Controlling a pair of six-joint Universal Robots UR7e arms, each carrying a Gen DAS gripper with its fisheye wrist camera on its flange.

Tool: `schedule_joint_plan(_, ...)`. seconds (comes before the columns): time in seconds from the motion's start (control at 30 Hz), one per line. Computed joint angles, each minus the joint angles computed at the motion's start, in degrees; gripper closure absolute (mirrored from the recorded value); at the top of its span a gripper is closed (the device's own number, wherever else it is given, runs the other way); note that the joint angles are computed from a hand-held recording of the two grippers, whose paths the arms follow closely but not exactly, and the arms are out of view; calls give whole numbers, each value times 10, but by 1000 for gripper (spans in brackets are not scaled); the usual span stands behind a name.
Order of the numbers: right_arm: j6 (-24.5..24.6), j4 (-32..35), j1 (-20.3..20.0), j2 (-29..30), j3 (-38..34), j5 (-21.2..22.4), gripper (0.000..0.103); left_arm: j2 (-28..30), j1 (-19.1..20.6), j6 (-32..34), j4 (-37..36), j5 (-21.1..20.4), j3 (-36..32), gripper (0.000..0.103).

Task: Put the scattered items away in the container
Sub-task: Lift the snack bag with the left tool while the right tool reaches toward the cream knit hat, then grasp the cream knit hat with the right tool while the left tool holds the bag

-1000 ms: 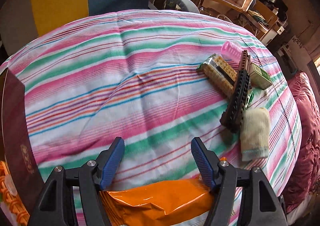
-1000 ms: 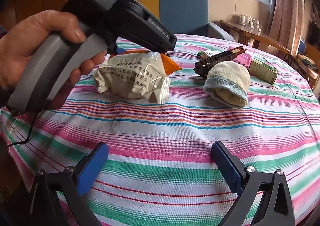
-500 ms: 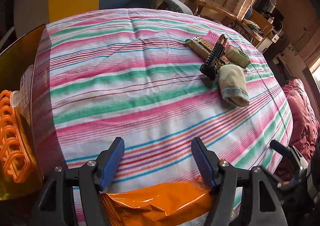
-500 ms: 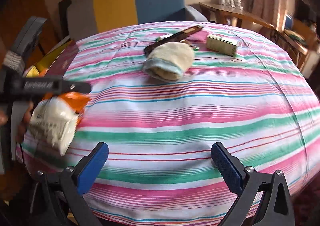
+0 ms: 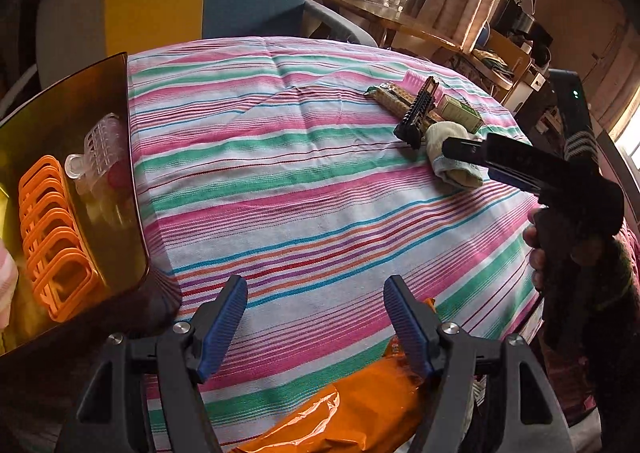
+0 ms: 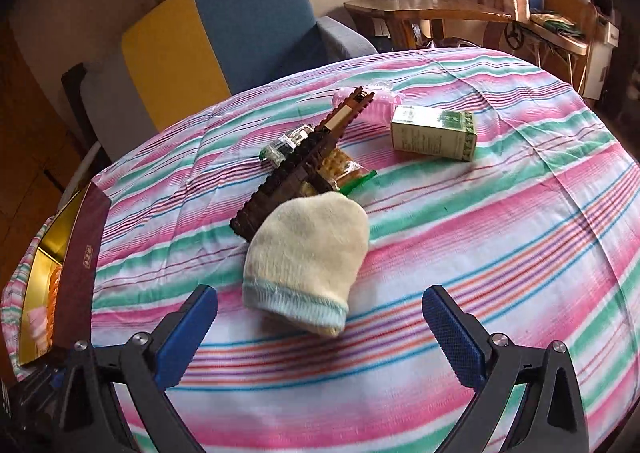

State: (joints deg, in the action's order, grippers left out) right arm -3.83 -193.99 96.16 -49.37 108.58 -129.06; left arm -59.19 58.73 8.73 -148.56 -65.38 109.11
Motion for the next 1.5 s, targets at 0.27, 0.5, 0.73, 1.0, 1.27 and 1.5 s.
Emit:
schedule_joint_plan(0.27, -37, 18, -5, 20, -34, -14, 17, -1, -2, 23, -21, 4, 10, 31)
schedule_joint_plan(0.5, -67, 4, -1, 9, -2, 2, 41, -12, -6, 36, -29, 0, 17, 31)
schedule_joint_plan(0.73, -80, -21, 3, -15, 41, -22, 43, -29, -8, 43, -36, -10, 28, 31)
schedule_joint_plan(1.0, -50, -7, -8, -86, 132, 22, 34, -63, 6, 73, -19, -61, 33, 30)
schedule_joint_plan(1.27, -27, -42, -3, -89, 166, 24, 18, -127, 25, 167, 29, -117, 55, 22)
schedule_joint_plan(1.5, -22, -73, 0, -68, 166, 14, 10, -141, 8, 256, 61, -120, 77, 22)
